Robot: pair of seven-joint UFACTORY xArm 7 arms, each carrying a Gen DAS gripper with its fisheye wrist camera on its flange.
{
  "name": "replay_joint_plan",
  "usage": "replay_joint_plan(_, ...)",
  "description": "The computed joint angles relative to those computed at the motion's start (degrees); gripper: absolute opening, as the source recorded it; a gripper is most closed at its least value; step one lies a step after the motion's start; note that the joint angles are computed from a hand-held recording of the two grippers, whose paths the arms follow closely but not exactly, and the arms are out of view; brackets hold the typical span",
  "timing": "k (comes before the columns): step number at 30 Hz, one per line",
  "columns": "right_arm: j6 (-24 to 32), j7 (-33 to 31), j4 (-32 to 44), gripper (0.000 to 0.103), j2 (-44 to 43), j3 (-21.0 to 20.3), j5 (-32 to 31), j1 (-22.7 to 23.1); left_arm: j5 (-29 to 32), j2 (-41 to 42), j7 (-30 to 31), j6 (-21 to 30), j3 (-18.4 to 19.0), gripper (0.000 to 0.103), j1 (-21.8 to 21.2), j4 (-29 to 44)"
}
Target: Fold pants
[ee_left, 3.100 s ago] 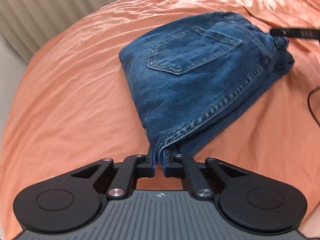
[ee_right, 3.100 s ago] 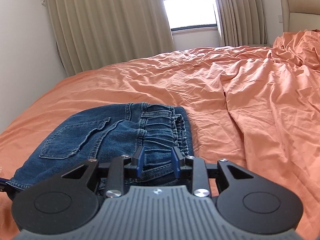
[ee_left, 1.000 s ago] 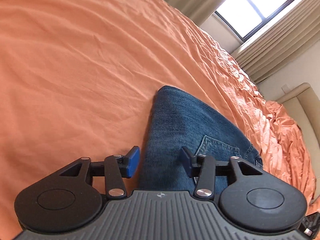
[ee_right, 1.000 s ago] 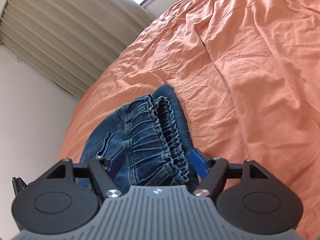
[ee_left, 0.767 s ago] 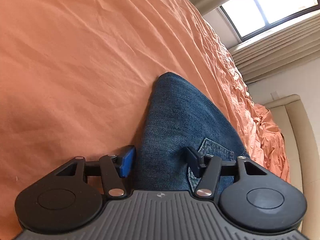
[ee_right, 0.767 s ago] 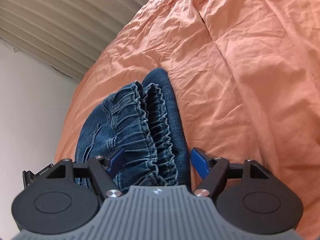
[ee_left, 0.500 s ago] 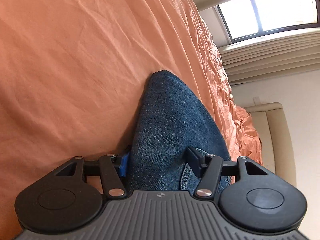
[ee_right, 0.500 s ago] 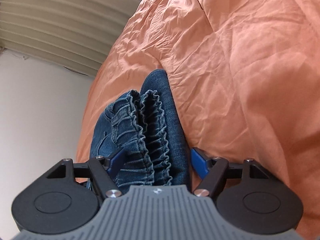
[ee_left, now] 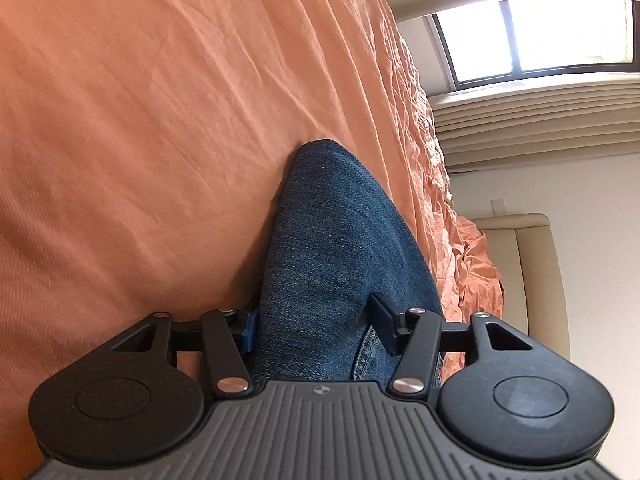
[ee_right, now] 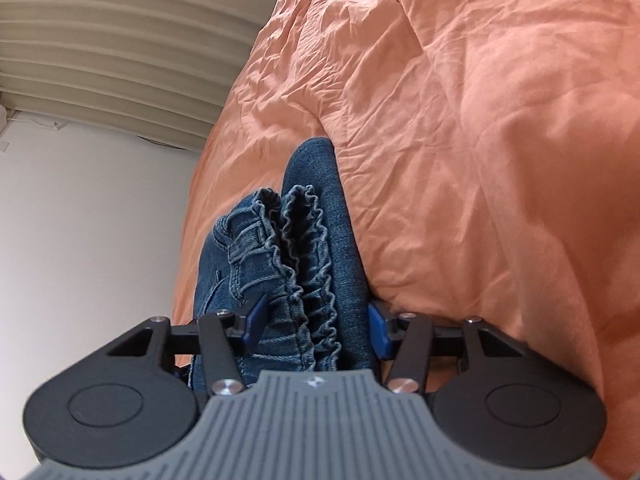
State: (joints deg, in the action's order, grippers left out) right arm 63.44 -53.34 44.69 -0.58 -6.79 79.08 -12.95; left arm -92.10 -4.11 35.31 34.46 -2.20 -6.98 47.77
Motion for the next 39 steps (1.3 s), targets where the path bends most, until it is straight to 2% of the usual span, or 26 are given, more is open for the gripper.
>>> replay_joint_plan(5,0.54,-1.92,0.43,0.057,0.13,0.2,-0.73,0.18,1.52,-0.5,-1.39,1.03,0.23,0.061,0.33,0.03)
replay_joint_plan(9,-3.47,-2.73,-0.35,0.062,-1.58,1.38,-2.07,1.77,6.38,-2.82,-4.01,2.17,0.83,0.061,0.66,-1.49)
replay_joint_plan(11,-5.32,-3.21,-1.0,0.056,-2.37,1.56,-1.5,2.61,7.12,-3.51,-4.05,1.83,0.95,0.061,0.39,-2.01)
replay_joint_plan(13,-5.02,-3.56,-1.24,0.042,-2.5,1.12,-0.75,2.88,7.58,-3.5,-3.29,1.75,1.07,0.061,0.12,-2.03)
replay_joint_plan(16,-5.19,-4.65,-1.95,0.031,-3.53,0.67,-0.13,2.99,7.16,-2.94,-2.57,1.21,0.99,0.061,-0.3,-1.73)
replay_joint_plan(22,-8.37,-7.21,-5.0,0.019,-8.3,0.09,1.75,4.22,7.19,-4.31,-1.94,-3.09,-0.1,0.034,-1.65,-2.32)
replay_joint_plan(24,-8.87,-7.73,-6.13,0.018,-9.96,-0.23,2.79,4.71,8.04,-5.14,-2.62,-5.43,-0.62,0.022,-2.42,-2.54)
replay_joint_plan(30,-10.75,-6.21,-8.46,0.016,-14.99,-0.89,2.8,6.51,14.79,-9.15,-8.39,-11.82,-1.5,0.014,-5.72,-2.95)
replay_joint_plan(33,-12.6,-4.93,-9.12,0.016,-18.38,-0.38,1.2,7.95,19.02,-11.17,-10.63,-11.66,-0.56,0.012,-6.94,-3.17)
replay_joint_plan(39,-13.97,0.83,-10.1,0.015,-25.5,-0.11,-4.34,11.93,30.95,-15.77,-18.99,-7.56,2.25,0.011,-6.82,-4.02)
